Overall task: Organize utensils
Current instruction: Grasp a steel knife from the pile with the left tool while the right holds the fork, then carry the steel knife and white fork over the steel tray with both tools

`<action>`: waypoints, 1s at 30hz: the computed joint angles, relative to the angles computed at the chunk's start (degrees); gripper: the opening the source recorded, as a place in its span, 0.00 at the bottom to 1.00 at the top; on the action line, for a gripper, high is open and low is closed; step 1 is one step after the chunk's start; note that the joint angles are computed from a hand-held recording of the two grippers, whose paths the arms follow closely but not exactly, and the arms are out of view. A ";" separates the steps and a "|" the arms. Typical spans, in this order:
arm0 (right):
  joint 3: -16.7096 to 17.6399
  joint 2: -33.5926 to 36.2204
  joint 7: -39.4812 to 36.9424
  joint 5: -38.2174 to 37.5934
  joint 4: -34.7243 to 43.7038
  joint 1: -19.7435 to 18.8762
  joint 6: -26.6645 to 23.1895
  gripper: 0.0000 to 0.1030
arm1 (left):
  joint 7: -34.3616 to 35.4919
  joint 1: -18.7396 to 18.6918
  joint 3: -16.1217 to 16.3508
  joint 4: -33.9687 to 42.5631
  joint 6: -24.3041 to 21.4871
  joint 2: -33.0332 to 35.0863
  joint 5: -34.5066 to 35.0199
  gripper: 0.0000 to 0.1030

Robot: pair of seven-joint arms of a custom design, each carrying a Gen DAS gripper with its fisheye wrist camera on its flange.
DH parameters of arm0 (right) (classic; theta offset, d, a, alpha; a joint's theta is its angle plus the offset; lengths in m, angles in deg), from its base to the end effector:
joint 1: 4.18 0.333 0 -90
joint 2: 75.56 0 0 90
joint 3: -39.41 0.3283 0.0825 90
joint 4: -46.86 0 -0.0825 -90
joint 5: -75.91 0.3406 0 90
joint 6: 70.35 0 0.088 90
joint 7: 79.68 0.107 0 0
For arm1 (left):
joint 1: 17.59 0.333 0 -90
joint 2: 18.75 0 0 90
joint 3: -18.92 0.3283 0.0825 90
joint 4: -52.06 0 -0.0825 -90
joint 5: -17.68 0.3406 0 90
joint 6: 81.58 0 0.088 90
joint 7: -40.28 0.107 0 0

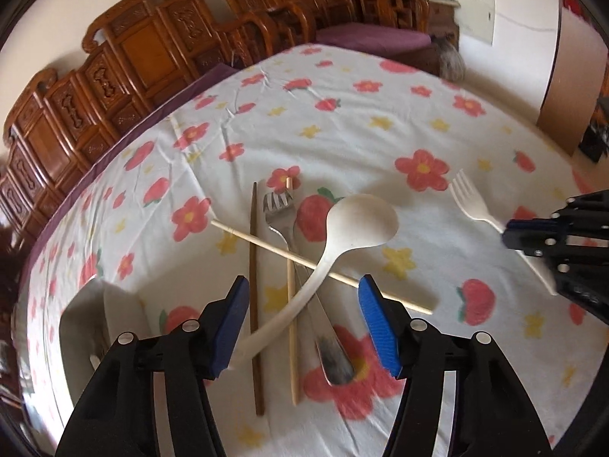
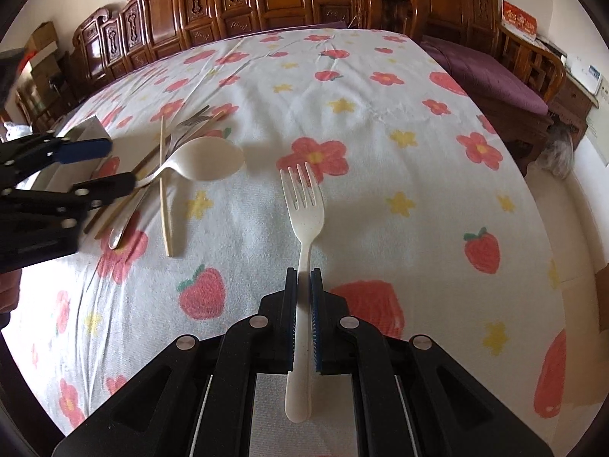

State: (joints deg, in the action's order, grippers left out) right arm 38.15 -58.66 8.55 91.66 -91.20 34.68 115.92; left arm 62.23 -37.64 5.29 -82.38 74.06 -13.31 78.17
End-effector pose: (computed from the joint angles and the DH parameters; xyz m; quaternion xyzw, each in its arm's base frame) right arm 0.4288 0.2966 0.3024 -0.8051 0.5289 -0.1046 0.2472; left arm 0.3956 -0.3001 0.3559 -0.5617 0.7756 -0.1501 0.2457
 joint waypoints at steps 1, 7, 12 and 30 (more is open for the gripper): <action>2.14 0.02 -0.22 0.17 0.03 -2.21 0.07 0.08 | 1.50 0.07 -0.08 0.69 -0.21 0.80 -0.85 0.55; 5.77 0.33 -0.89 0.59 0.02 -5.93 0.65 0.08 | 6.10 -0.57 0.37 3.88 -2.04 4.13 -3.69 0.47; 6.22 0.44 -1.18 0.89 -0.02 -6.32 0.96 0.08 | 8.32 -1.05 0.90 5.62 -1.99 6.31 -6.59 0.38; 6.84 0.73 -1.82 1.54 0.13 -6.80 1.47 0.08 | 8.54 -1.85 2.03 7.35 -1.55 6.90 -9.71 0.03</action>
State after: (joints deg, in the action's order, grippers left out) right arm 44.98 -57.93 6.73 93.20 -91.07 27.88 117.39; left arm 70.76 -39.49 7.32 -75.03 72.51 -6.41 68.46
